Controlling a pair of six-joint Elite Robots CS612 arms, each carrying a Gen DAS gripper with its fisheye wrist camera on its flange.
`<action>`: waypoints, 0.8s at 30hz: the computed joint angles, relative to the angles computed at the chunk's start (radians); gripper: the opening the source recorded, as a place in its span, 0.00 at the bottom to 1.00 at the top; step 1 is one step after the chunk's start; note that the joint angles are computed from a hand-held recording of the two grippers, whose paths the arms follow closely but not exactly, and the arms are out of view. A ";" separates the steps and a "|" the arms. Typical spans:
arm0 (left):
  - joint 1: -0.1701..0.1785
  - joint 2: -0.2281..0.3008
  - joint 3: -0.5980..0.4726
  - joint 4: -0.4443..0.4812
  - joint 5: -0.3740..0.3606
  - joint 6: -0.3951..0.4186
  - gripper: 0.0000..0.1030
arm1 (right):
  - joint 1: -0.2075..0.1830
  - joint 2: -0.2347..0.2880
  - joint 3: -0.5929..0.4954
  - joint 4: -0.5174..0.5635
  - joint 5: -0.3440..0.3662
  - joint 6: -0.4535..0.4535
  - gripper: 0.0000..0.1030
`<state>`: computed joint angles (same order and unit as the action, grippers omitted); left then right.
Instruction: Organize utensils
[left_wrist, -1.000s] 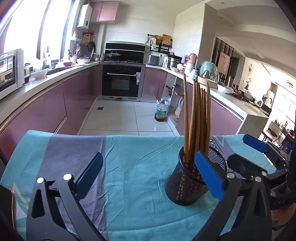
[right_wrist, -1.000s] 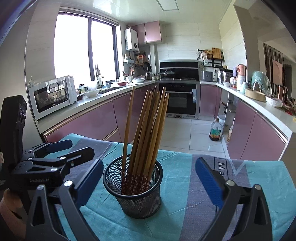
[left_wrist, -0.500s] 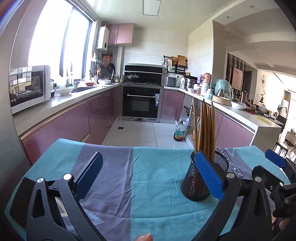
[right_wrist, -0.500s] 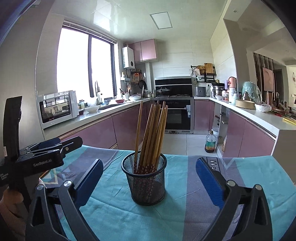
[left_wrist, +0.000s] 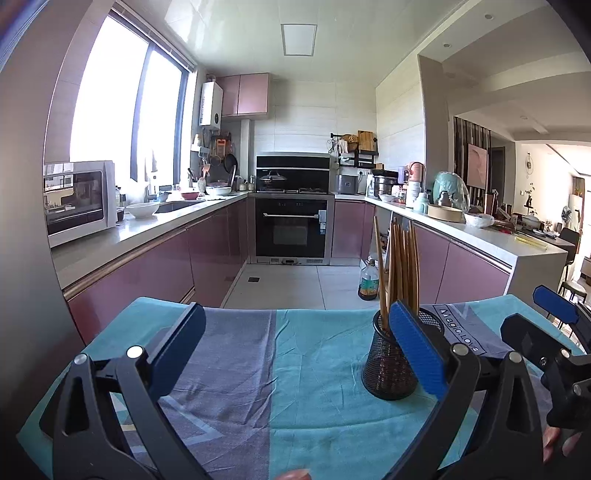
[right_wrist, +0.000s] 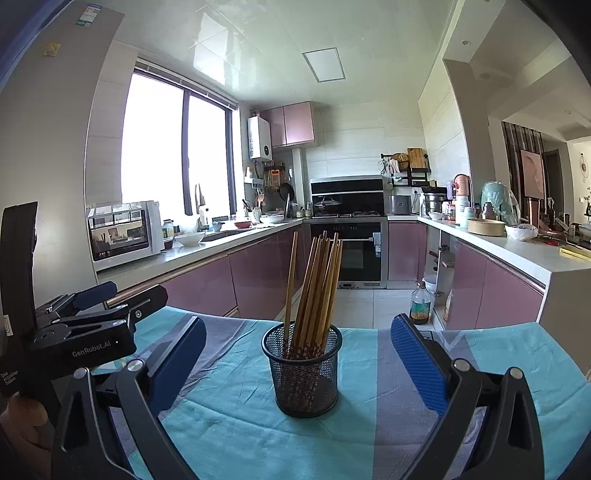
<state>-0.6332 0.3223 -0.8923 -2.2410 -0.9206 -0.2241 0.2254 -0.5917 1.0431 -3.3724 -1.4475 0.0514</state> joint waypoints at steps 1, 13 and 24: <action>-0.002 0.002 -0.005 -0.001 0.007 0.002 0.95 | 0.001 0.001 -0.001 -0.003 0.001 0.001 0.94; -0.005 0.003 -0.002 -0.048 0.027 0.017 0.95 | 0.009 0.012 -0.008 -0.061 -0.007 -0.009 0.94; -0.005 0.006 0.001 -0.085 0.040 0.028 0.95 | 0.011 0.012 -0.008 -0.060 -0.010 -0.007 0.94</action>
<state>-0.6386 0.3283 -0.8917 -2.3258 -0.8808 -0.1962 0.2367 -0.5793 1.0349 -3.4320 -1.4579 0.0442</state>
